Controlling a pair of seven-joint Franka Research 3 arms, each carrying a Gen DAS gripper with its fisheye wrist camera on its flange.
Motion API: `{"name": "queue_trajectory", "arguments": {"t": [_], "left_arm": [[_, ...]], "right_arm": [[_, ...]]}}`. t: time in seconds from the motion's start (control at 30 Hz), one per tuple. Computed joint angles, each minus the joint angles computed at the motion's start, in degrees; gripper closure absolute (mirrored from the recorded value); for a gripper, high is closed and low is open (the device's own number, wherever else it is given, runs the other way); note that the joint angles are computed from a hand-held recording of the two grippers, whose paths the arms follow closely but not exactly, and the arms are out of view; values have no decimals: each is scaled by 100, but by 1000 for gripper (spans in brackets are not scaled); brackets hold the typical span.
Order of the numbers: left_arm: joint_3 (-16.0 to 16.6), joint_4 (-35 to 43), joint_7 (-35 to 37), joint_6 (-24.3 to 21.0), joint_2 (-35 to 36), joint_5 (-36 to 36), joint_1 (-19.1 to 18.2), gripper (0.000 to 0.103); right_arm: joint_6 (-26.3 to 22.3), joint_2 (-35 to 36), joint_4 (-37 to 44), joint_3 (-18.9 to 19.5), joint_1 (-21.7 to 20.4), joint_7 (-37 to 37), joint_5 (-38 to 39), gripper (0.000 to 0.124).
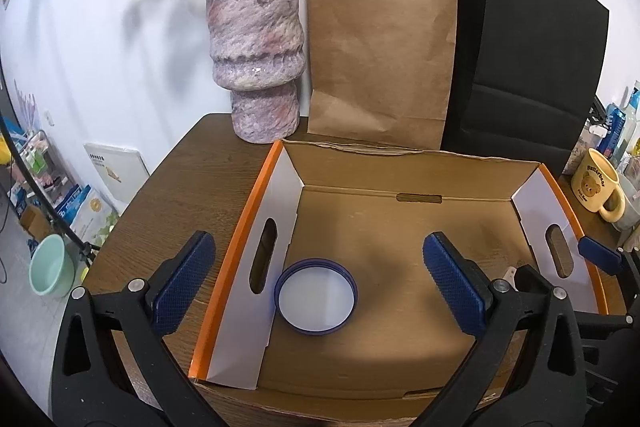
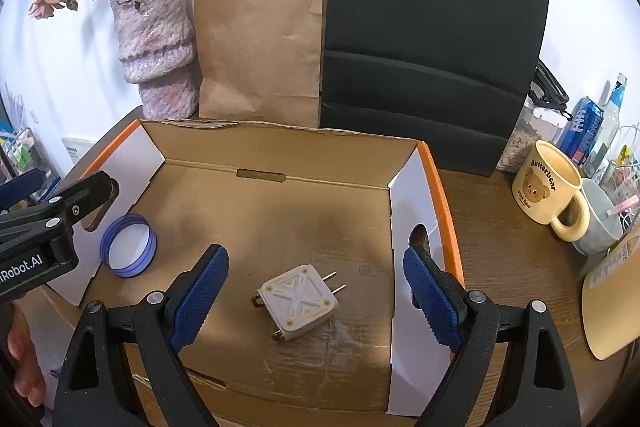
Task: Organize rigid objects
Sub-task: 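Open the left gripper to drop the lid while the right gripper releases the plug into the box, then withdraw both grippers from the box back toward the remaining items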
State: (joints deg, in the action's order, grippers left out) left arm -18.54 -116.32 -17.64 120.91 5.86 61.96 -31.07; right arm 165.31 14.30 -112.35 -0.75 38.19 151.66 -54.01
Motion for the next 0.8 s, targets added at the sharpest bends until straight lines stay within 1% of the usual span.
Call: {"name": "queue_trajectory", "arguments": {"t": [0.43, 0.8], "left_arm": [[-42, -38, -72, -65, -77, 85, -32, 0], [-190, -164, -358, -390, -281, 242, -141, 0]], "right_arm": [[70, -97, -82, 7, 6, 64, -146, 31], [157, -421, -324, 139, -111, 756, -911, 31]]}}
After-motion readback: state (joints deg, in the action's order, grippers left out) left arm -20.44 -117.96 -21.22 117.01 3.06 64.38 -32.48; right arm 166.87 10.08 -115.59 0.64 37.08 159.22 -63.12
